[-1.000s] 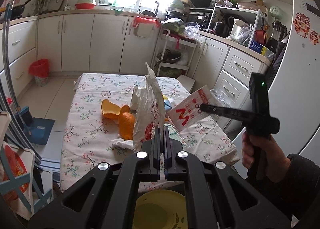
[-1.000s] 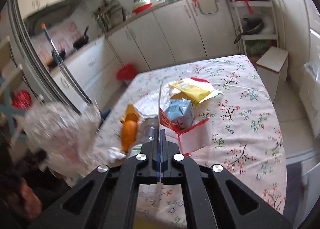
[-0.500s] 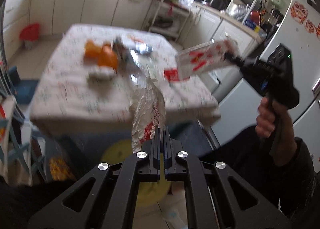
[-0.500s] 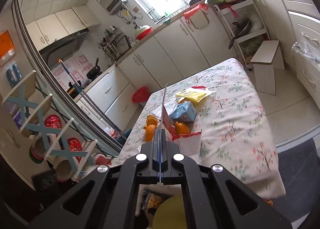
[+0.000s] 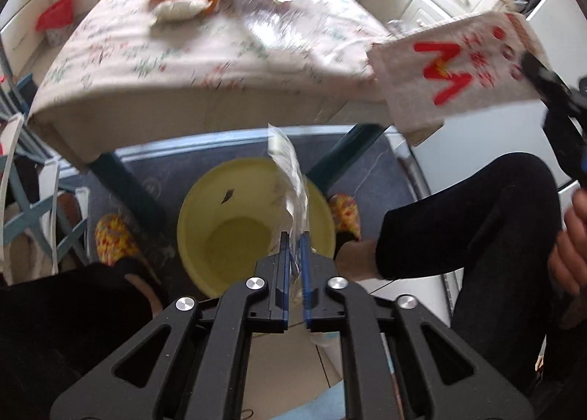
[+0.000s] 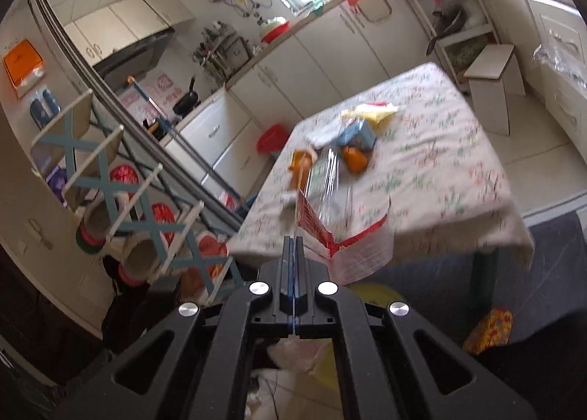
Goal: Collect trash
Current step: 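Carry the bag and wrapper over the yellow basin and open both tools, then grasp the clear plastic bottle with the right tool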
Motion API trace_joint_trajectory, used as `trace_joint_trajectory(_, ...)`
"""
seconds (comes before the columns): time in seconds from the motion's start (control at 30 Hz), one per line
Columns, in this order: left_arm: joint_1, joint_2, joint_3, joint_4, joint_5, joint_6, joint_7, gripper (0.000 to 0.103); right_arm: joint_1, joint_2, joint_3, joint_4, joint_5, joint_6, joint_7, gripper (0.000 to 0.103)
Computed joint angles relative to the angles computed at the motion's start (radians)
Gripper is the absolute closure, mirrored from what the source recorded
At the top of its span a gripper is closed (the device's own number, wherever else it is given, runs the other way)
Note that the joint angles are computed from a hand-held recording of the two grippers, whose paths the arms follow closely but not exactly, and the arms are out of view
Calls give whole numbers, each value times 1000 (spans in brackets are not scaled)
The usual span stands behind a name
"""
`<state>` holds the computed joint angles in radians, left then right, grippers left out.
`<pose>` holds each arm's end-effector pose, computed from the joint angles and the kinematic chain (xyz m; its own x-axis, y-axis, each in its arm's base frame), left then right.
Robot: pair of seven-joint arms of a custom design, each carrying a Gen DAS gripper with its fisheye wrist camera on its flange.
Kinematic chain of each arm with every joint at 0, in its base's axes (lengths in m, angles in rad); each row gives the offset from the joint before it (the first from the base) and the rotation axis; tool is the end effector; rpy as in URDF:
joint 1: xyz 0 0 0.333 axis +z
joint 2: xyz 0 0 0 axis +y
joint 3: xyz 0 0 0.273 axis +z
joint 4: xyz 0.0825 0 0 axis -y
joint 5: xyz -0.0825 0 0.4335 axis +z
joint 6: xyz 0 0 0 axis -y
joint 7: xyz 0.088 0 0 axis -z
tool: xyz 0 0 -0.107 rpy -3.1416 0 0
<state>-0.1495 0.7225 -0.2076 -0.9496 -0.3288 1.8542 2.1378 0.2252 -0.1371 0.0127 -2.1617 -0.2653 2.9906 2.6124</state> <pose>0.7477 -0.2466 0.4472 -0.7241 -0.6257 0.2901 -0.6874 0.6204 -0.3777 0.5856 0.1614 0.5081 -0.2402 -0.7907 -0.5631 -0.5331 0.5922 -0.6042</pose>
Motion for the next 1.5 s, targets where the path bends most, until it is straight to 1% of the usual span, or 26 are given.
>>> trace_joint_trajectory(0.03, -3, -3, 5, -5, 8, 6, -5, 83, 13, 4, -6, 0, 28, -10, -22, 102)
trace_joint_trajectory(0.07, -6, -22, 11, -34, 16, 32, -9, 71, 23, 7, -9, -3, 54, -15, -40, 102)
trace_joint_trajectory(0.1, -5, -42, 15, -64, 19, 59, -11, 65, 35, 10, -15, -6, 91, -20, -65, 102)
trace_joint_trajectory(0.13, -3, -43, 15, -66, 18, 71, -12, 59, 49, 18, -21, -3, 134, -29, -97, 102)
trace_joint_trajectory(0.17, -1, -53, 15, -79, 16, 87, -15, 57, 63, 30, -26, 4, 182, -42, -136, 102)
trace_joint_trajectory(0.2, 1, -71, 17, -106, 15, 114, -16, 55, 71, 45, -25, 15, 221, -57, -170, 102)
trace_joint_trajectory(0.27, 0, -112, 22, -167, 20, 180, -18, 50, 79, 75, -19, 39, 304, -81, -238, 102)
trace_joint_trajectory(0.3, -1, -148, 24, -220, 24, 236, -11, 48, 81, 94, -12, 55, 345, -96, -271, 102)
trace_joint_trajectory(0.33, 0, -164, 24, -249, 22, 270, -3, 45, 77, 106, -3, 64, 365, -107, -289, 102)
trace_joint_trajectory(0.37, 1, -196, 24, -296, 20, 326, 5, 40, 74, 129, 7, 88, 391, -130, -315, 102)
trace_joint_trajectory(0.43, 1, -243, 25, -365, 16, 412, 16, 34, 60, 164, 27, 121, 427, -162, -352, 102)
trace_joint_trajectory(0.47, 1, -262, 25, -394, 14, 458, 21, 31, 54, 187, 36, 144, 435, -186, -363, 102)
trace_joint_trajectory(0.57, 3, -304, 26, -456, 3, 560, 33, 26, 32, 245, 63, 204, 458, -233, -386, 102)
trace_joint_trajectory(0.63, 2, -305, 29, -458, 3, 598, 31, 24, 20, 277, 76, 240, 451, -260, -392, 102)
trace_joint_trajectory(0.77, 7, -306, 30, -460, -8, 641, 24, 21, 9, 347, 96, 313, 421, -310, -385, 102)
trace_joint_trajectory(0.83, 6, -311, 32, -468, -6, 668, 17, 19, 2, 384, 104, 354, 411, -370, -379, 102)
trace_joint_trajectory(0.9, 8, -319, 32, -480, -10, 694, 16, 18, -5, 403, 111, 375, 411, -410, -376, 102)
trace_joint_trajectory(0.93, 8, -321, 31, -484, -11, 708, 17, 17, -1, 409, 107, 383, 390, -432, -360, 102)
trace_joint_trajectory(1.0, 7, -326, 32, -494, -13, 738, 15, 16, 8, 404, 98, 378, 350, -436, -323, 66)
trace_joint_trajectory(1.03, 5, -326, 33, -495, -12, 749, 10, 15, 20, 398, 86, 374, 304, -431, -284, 38)
trace_joint_trajectory(1.07, 4, -324, 33, -493, -11, 754, 8, 14, 30, 392, 77, 371, 257, -426, -257, 37)
trace_joint_trajectory(1.23, 0, -320, 37, -491, -3, 770, -10, 12, 23, 396, 83, 379, 222, -426, -240, 37)
trace_joint_trajectory(1.33, -1, -317, 37, -487, 0, 774, -16, 12, 31, 392, 77, 380, 178, -428, -214, 37)
trace_joint_trajectory(1.43, 3, -310, 30, -476, -12, 787, -9, 11, 60, 371, 51, 376, 45, -422, -146, 36)
trace_joint_trajectory(1.5, -2, -302, 32, -466, -11, 806, -18, 10, 69, 364, 42, 373, -19, -415, -107, 32)
